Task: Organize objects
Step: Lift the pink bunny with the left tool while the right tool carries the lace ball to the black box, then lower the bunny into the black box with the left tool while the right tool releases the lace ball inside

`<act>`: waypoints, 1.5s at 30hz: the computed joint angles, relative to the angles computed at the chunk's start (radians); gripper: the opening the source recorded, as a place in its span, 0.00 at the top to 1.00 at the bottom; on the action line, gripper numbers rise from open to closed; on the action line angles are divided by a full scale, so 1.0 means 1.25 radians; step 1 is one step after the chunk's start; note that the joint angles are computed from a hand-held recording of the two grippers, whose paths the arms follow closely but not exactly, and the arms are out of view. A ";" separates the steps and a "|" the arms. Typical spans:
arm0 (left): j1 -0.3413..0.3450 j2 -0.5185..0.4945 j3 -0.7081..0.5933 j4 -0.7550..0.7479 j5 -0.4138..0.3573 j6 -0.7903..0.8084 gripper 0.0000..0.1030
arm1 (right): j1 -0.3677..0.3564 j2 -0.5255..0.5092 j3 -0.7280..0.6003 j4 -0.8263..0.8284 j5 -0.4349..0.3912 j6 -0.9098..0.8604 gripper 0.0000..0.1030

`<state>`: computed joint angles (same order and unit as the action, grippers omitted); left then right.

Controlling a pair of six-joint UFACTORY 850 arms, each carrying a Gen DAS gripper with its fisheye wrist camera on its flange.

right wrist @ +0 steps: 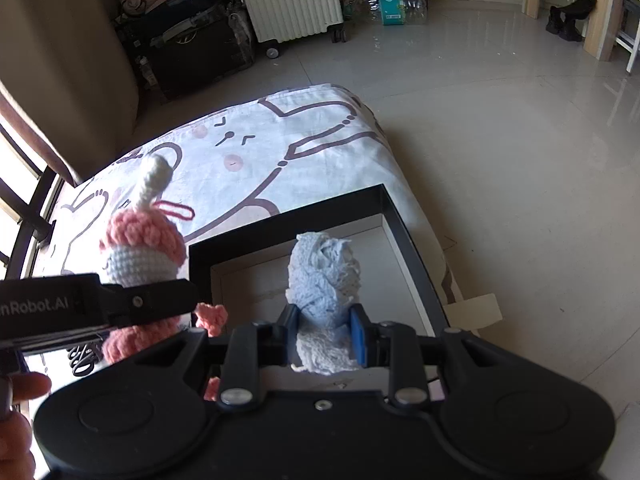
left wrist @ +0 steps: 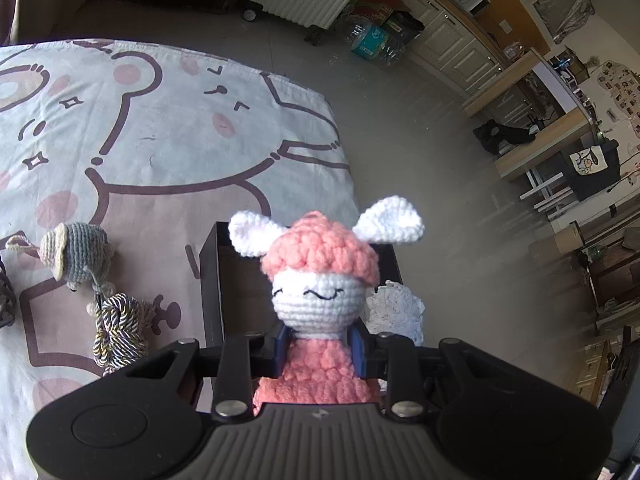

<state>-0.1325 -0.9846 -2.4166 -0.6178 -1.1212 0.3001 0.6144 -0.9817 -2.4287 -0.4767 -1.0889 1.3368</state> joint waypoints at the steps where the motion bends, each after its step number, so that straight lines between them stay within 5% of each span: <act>1: -0.003 -0.006 -0.006 0.012 -0.005 -0.008 0.69 | -0.001 0.003 0.007 0.002 0.001 0.001 0.72; 15: -0.033 -0.068 -0.082 0.174 -0.060 -0.107 0.68 | -0.011 0.036 0.087 0.024 0.022 0.002 0.72; 32: -0.030 -0.174 -0.278 0.186 -0.180 -0.141 0.60 | -0.013 -0.031 -0.013 0.087 -0.010 -0.106 0.72; 45: -0.036 -0.106 -0.171 0.202 -0.118 -0.095 0.54 | -0.015 -0.064 -0.064 0.108 -0.034 -0.132 0.72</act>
<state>-0.1777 -1.1178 -2.6308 -0.3657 -1.2688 0.1812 0.5958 -1.0621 -2.5093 -0.3414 -1.1319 1.1713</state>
